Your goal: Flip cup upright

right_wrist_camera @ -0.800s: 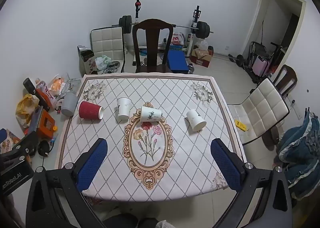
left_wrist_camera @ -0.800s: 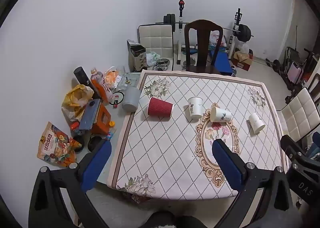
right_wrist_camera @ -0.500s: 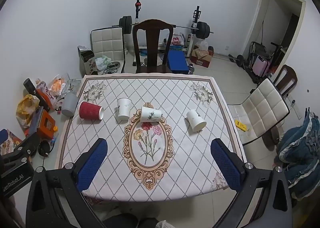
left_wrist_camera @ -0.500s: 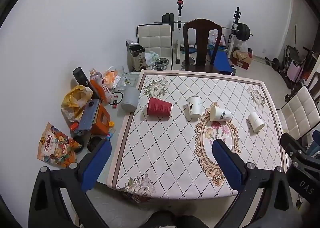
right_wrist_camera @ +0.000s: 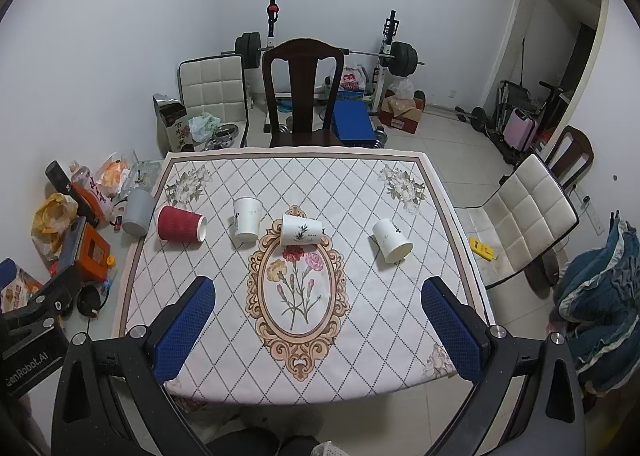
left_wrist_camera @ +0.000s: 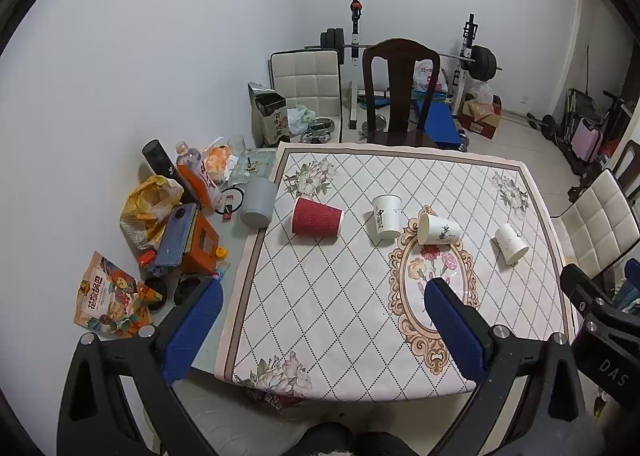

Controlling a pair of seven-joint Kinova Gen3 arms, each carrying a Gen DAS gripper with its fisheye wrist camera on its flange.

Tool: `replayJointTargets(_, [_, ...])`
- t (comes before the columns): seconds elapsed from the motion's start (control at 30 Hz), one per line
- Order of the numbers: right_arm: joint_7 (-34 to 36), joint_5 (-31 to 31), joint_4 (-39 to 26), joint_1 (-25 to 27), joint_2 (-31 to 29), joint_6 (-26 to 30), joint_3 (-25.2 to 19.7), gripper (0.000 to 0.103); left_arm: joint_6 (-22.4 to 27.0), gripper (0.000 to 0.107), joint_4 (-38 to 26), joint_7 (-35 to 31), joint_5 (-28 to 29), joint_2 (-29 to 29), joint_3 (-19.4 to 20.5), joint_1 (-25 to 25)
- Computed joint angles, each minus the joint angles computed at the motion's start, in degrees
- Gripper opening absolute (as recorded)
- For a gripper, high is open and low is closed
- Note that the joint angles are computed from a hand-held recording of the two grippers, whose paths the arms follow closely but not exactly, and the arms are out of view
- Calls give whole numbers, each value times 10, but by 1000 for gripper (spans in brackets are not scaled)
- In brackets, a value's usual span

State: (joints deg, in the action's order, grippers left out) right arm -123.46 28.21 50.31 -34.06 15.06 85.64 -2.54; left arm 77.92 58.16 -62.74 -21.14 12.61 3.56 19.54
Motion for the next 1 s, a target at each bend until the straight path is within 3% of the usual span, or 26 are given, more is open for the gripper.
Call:
replayJointTargets(0.37, [-8, 3, 11, -5, -5, -2, -3, 103, 2, 103, -3, 1, -1, 2, 0, 2])
replayJointTargets(0.6, [14, -3, -34, -3, 10, 21, 4, 103, 8, 103, -11, -1, -1, 5, 0, 4])
replayJointTargets(1.0, [-5, 5, -13, -16, 3, 10, 3, 103, 7, 103, -14, -3, 2, 7, -1, 6])
